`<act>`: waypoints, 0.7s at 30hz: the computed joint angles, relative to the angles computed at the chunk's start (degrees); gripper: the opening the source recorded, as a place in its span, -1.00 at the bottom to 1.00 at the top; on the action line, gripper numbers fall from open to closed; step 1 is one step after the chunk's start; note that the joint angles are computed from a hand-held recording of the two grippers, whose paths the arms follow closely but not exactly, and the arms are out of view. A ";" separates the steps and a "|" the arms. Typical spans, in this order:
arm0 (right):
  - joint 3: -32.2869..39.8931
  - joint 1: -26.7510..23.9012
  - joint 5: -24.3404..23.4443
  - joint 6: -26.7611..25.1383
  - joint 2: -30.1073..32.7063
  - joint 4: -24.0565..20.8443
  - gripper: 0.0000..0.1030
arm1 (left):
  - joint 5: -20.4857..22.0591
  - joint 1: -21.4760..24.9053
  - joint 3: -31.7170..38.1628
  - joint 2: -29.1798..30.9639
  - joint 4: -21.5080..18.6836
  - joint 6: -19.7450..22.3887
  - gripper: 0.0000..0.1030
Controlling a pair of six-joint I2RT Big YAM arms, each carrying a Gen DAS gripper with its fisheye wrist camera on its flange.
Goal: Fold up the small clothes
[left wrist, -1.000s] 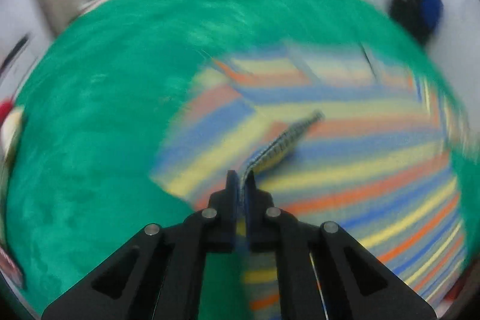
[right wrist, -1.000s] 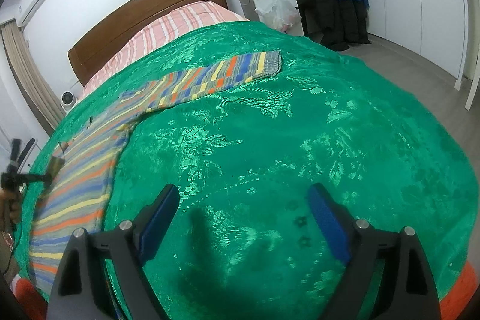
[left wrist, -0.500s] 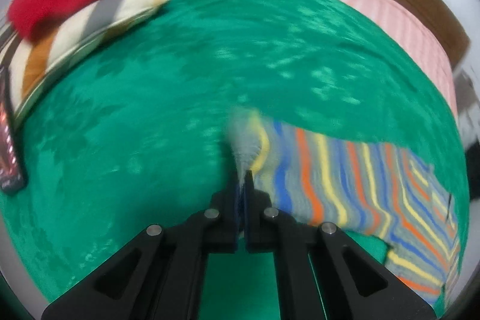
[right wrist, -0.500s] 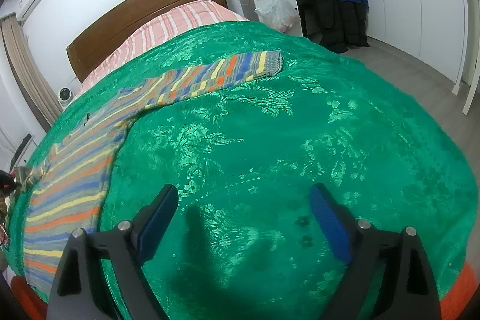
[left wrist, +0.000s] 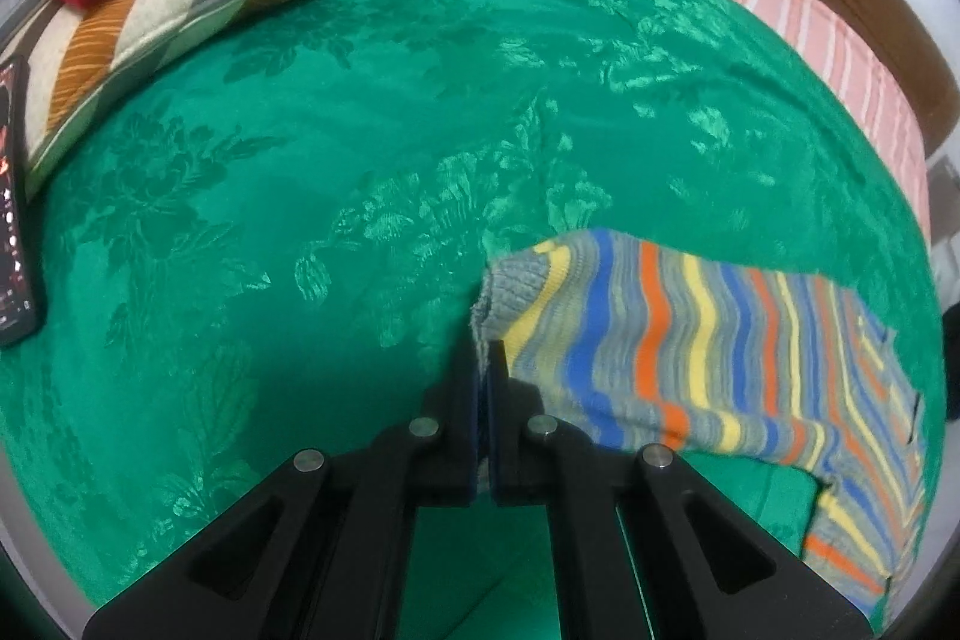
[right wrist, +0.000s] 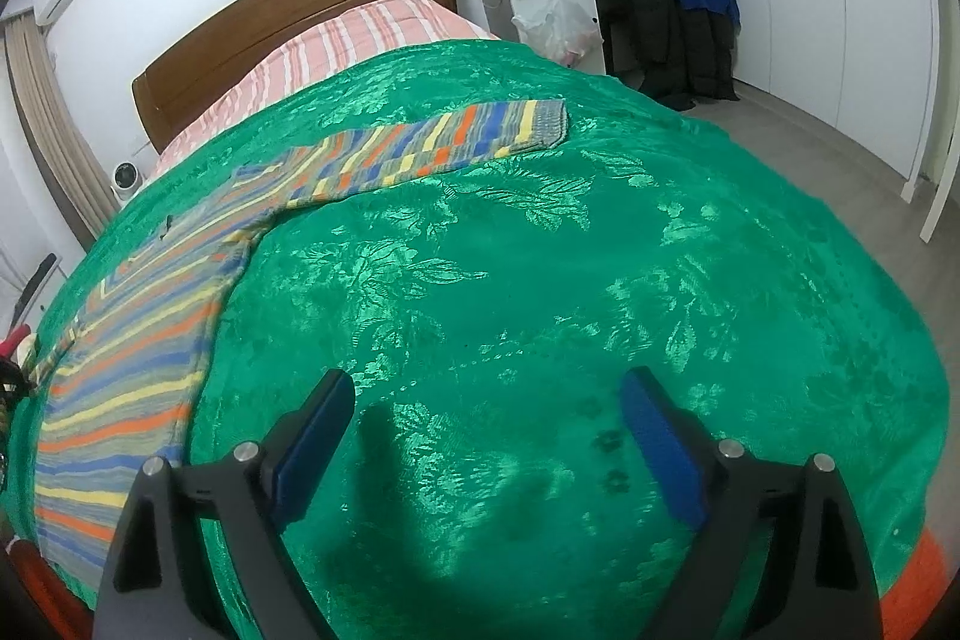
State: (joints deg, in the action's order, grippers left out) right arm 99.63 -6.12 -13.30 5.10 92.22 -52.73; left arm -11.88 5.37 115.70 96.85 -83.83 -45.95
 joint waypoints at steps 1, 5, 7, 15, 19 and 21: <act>-0.02 0.01 0.07 -0.11 -0.03 -0.03 0.74 | 0.10 0.02 -0.34 -0.24 0.16 -0.05 -1.00; -0.08 -0.03 0.22 -0.50 -0.09 -0.09 0.74 | 1.75 0.79 -1.62 -0.70 0.82 -0.35 -1.00; 0.03 0.17 0.52 -0.49 0.00 -0.10 0.74 | 2.56 1.04 -1.99 -0.81 0.75 -0.76 -0.99; 0.07 0.24 0.64 -0.60 0.08 -0.08 0.75 | 1.56 0.88 -5.86 -4.49 3.75 -1.34 0.03; 0.31 0.58 1.10 -1.09 0.19 -0.29 0.80 | -0.09 -1.07 -9.72 -9.45 6.20 -0.94 0.39; 0.43 0.48 0.78 -0.89 0.17 -0.33 0.80 | 4.71 -2.63 -12.66 -12.75 8.13 -0.30 0.44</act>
State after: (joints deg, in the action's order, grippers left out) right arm 100.06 -5.64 -12.52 4.21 92.40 -53.06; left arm -7.17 2.74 103.04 84.09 -75.70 -46.25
